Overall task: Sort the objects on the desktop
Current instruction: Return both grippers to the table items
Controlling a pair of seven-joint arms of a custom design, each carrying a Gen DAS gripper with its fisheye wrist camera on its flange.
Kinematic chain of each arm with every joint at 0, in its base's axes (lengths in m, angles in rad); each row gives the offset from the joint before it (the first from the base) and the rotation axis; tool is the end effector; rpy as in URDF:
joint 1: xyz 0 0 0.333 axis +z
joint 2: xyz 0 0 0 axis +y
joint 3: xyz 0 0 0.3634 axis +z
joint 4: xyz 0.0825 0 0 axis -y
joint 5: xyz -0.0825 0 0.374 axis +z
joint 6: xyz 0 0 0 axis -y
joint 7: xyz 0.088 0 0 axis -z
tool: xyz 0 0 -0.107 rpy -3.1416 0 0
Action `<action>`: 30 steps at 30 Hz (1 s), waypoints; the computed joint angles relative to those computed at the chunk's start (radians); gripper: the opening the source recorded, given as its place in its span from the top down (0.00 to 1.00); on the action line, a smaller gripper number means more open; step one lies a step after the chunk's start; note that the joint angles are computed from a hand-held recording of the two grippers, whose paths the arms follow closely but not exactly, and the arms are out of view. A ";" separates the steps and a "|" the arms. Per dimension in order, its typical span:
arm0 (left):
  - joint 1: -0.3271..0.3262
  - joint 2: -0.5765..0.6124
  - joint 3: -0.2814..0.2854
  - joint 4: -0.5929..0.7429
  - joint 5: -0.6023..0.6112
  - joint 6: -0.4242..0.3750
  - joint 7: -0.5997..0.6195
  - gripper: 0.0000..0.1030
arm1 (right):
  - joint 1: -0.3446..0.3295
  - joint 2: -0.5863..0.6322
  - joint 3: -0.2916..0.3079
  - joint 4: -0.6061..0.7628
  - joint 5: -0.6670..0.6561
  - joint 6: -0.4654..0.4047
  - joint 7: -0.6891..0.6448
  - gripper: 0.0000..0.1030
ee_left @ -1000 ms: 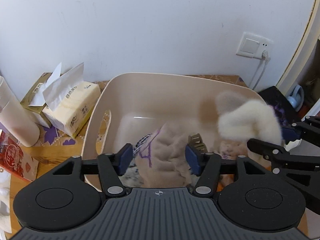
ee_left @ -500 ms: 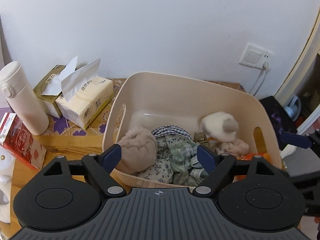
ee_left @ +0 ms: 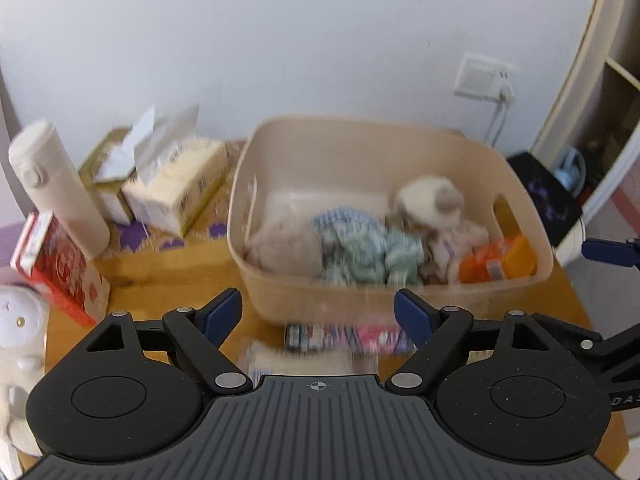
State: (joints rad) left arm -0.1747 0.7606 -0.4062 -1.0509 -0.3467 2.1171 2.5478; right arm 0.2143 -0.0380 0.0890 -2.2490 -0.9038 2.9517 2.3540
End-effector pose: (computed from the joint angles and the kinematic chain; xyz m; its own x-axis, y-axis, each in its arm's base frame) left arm 0.7273 -0.3438 0.4898 -0.9603 -0.2541 0.1149 -0.2693 0.7384 -0.6183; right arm 0.4996 0.2114 0.5019 0.2644 -0.9464 0.1856 -0.6303 -0.3153 -0.7094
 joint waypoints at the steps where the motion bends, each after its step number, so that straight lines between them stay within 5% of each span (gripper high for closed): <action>1: 0.002 -0.004 0.007 -0.006 0.011 -0.012 0.000 0.18 | 0.004 -0.004 0.002 -0.010 0.013 -0.009 -0.016 0.00; 11: 0.042 -0.069 0.029 -0.174 0.063 -0.004 0.106 0.18 | 0.021 -0.032 0.032 -0.129 0.210 -0.032 -0.126 0.00; 24: 0.052 -0.081 0.056 -0.241 0.116 -0.017 0.082 0.18 | 0.102 -0.023 0.053 -0.220 0.656 -0.043 -0.319 0.00; 30: 0.055 -0.089 0.055 -0.292 0.132 0.028 0.084 0.18 | 0.112 0.003 0.059 -0.202 0.647 -0.079 -0.283 0.00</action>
State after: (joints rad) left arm -0.1194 0.6712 -0.3510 -1.3431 -0.2145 2.1448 2.6315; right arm 0.3267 -0.0348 0.1479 -2.4508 -0.2568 2.8728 2.0705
